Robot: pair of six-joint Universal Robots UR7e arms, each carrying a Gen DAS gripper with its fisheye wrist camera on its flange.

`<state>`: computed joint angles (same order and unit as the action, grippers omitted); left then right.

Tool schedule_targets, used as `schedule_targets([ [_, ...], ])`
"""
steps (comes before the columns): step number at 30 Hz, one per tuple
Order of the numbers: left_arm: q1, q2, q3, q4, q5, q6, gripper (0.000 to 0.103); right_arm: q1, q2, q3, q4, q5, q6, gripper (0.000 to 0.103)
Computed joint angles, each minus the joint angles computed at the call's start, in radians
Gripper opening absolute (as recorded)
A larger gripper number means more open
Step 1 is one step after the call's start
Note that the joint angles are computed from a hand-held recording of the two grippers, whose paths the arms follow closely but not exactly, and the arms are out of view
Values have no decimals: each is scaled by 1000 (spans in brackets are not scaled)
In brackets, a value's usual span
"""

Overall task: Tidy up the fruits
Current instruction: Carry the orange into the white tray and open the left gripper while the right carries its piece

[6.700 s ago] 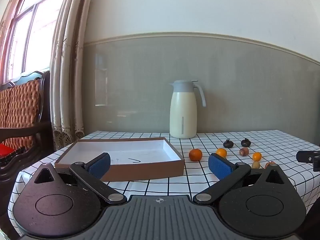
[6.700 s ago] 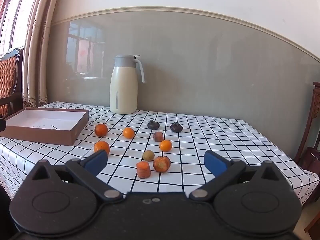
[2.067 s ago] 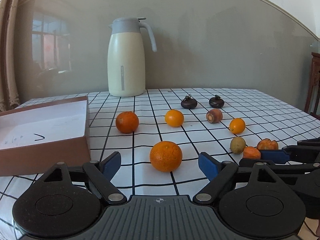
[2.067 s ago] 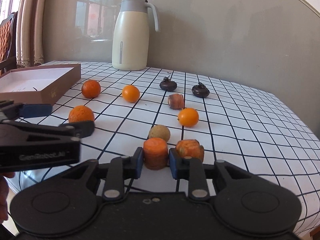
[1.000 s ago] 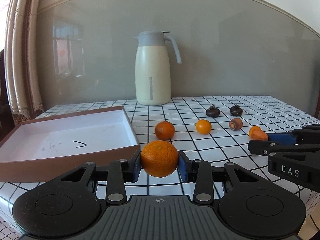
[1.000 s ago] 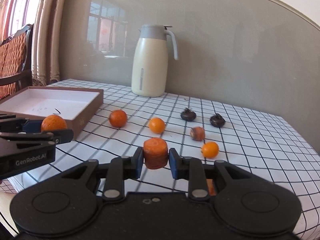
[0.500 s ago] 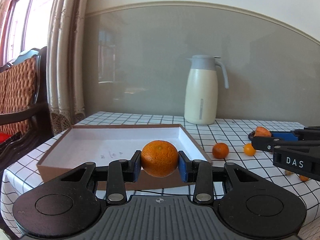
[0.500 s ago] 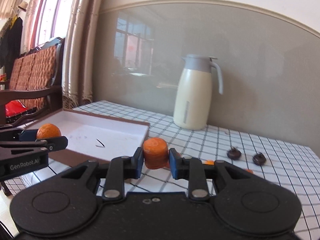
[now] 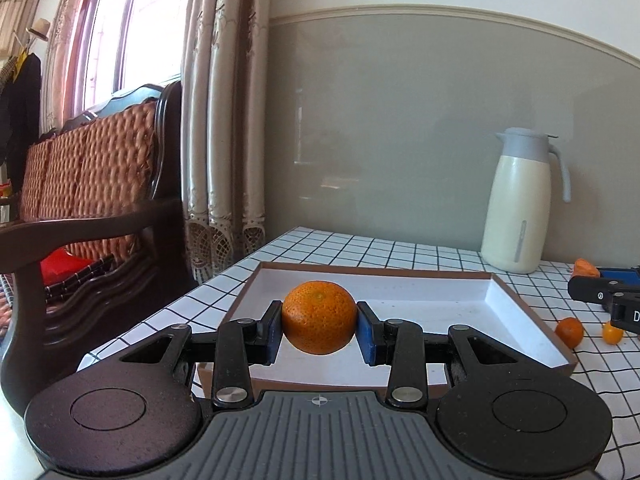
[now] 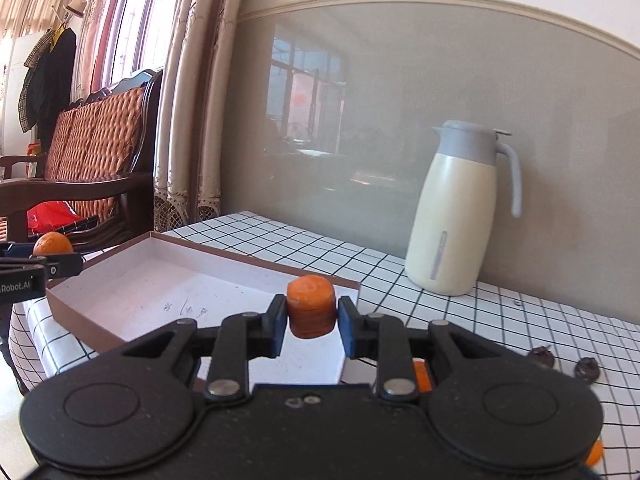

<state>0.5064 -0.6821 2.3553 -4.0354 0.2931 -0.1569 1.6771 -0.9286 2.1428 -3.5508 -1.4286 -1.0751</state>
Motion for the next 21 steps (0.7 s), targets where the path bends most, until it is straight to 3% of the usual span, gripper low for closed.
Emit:
schedule_targets([
  [12,137,-137,39,299,-57,-248,38,47,114,-152,84,-55,45,19],
  [17,171,-175,41,368,-68,-302,38,58,144,-201,117,-85,60,19],
  [21,189,-183,28,368,-78,-283,38,69,164,-232,146,-111,67,19],
])
